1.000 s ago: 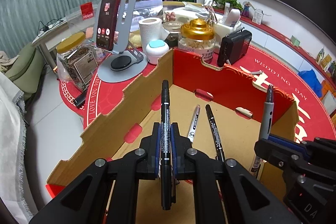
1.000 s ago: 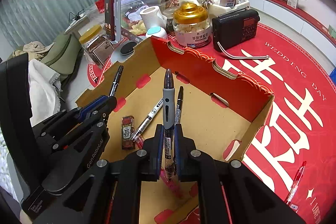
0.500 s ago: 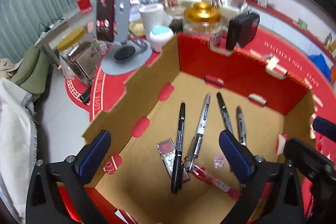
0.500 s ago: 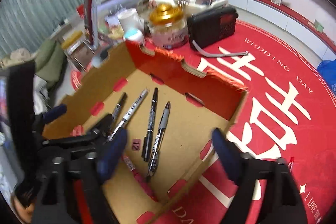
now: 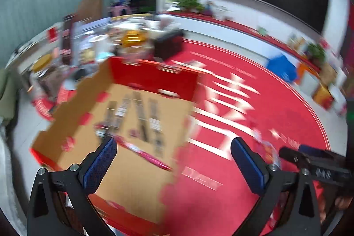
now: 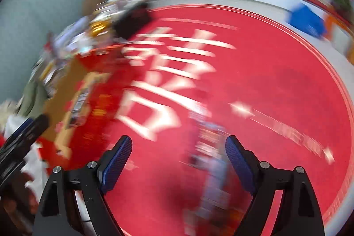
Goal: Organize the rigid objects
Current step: 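Move both tools back over the remaining pens on the rug, then grasp the red pen with the left tool while the right tool grasps the red tube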
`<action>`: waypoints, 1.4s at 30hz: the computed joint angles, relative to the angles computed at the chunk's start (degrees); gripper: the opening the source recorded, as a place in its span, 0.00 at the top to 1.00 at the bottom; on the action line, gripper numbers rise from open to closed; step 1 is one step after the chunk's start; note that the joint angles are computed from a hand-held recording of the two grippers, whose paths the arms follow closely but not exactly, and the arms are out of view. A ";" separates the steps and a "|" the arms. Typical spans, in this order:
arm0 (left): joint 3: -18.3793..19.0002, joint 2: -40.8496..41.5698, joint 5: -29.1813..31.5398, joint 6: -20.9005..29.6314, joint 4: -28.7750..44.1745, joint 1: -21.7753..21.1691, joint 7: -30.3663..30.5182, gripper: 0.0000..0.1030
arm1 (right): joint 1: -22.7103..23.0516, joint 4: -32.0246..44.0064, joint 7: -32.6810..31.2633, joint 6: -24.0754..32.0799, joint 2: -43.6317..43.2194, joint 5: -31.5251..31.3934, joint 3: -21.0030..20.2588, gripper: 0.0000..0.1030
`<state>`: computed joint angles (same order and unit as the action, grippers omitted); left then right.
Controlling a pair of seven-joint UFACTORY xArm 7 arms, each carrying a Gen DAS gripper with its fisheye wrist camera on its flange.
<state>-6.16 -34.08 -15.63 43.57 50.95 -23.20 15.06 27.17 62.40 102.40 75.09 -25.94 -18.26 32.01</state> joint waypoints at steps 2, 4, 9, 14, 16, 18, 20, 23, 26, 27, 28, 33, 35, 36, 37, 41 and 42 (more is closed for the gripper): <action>-2.95 -1.22 0.99 -0.17 -1.88 -1.27 -0.50 0.00 | 1.21 -3.45 3.60 3.03 -4.61 3.19 0.60 0.15; -5.54 -0.76 2.21 -0.85 -3.00 -2.52 -1.48 0.00 | 2.24 -7.14 6.22 3.78 -8.85 6.54 0.95 0.15; -12.14 4.32 9.31 -1.02 -2.37 -2.60 -8.89 0.00 | 3.69 -12.60 9.28 2.93 -14.62 13.16 2.06 0.15; -10.36 2.45 7.35 3.54 -4.82 -6.85 -11.87 0.00 | 3.68 -11.02 5.56 4.86 -13.35 13.52 3.90 0.15; -10.87 0.44 7.70 3.38 -6.78 -7.51 -13.45 0.00 | 3.56 -10.59 5.05 4.85 -12.80 13.33 4.47 0.15; -11.46 -0.80 8.02 3.10 -8.24 -8.12 -15.00 0.00 | 3.64 -10.48 4.65 3.77 -12.10 13.34 4.86 0.15; -12.04 -1.18 9.04 3.47 -8.93 -8.34 -16.18 0.00 | 3.52 -9.21 4.37 4.41 -10.18 13.13 5.66 0.15; -11.73 -2.13 9.69 3.52 -10.44 -8.94 -17.03 0.00 | 3.72 -7.28 4.73 5.33 -7.40 12.30 6.74 0.15; -11.28 -3.09 10.18 4.13 -11.71 -9.26 -17.16 0.00 | 4.45 -6.04 5.02 5.03 -4.80 11.39 7.03 0.15; -10.96 -3.71 9.86 3.02 -12.68 -9.47 -17.25 0.00 | 4.52 -5.04 5.11 5.88 -3.41 10.67 7.35 0.15; -10.82 -4.12 9.78 2.34 -13.37 -9.45 -17.53 0.00 | 4.78 -4.23 4.99 6.23 -2.02 9.98 7.42 0.15; -9.96 -4.34 10.03 0.49 -14.48 -9.19 -17.42 0.00 | 7.04 -0.49 4.77 8.70 4.22 5.97 7.07 0.15; -10.02 -4.53 10.44 0.09 -14.62 -9.08 -17.35 0.00 | 8.05 1.54 4.26 11.87 7.04 3.50 7.37 0.15; -10.29 -4.69 10.64 0.10 -14.65 -8.95 -17.72 0.00 | 8.58 2.60 4.18 13.99 8.28 2.37 7.54 0.15; -10.75 -4.98 11.06 0.06 -14.72 -8.75 -18.21 0.00 | 9.19 3.35 4.40 16.29 9.13 2.15 7.42 0.19; -10.64 -5.12 10.54 -0.74 -15.08 -10.39 -17.58 0.00 | 11.95 0.26 6.70 15.83 5.27 4.65 4.44 0.42; -10.80 -5.26 10.39 -1.39 -15.39 -10.70 -17.60 0.00 | 12.37 0.09 6.29 15.55 5.09 4.84 3.91 0.43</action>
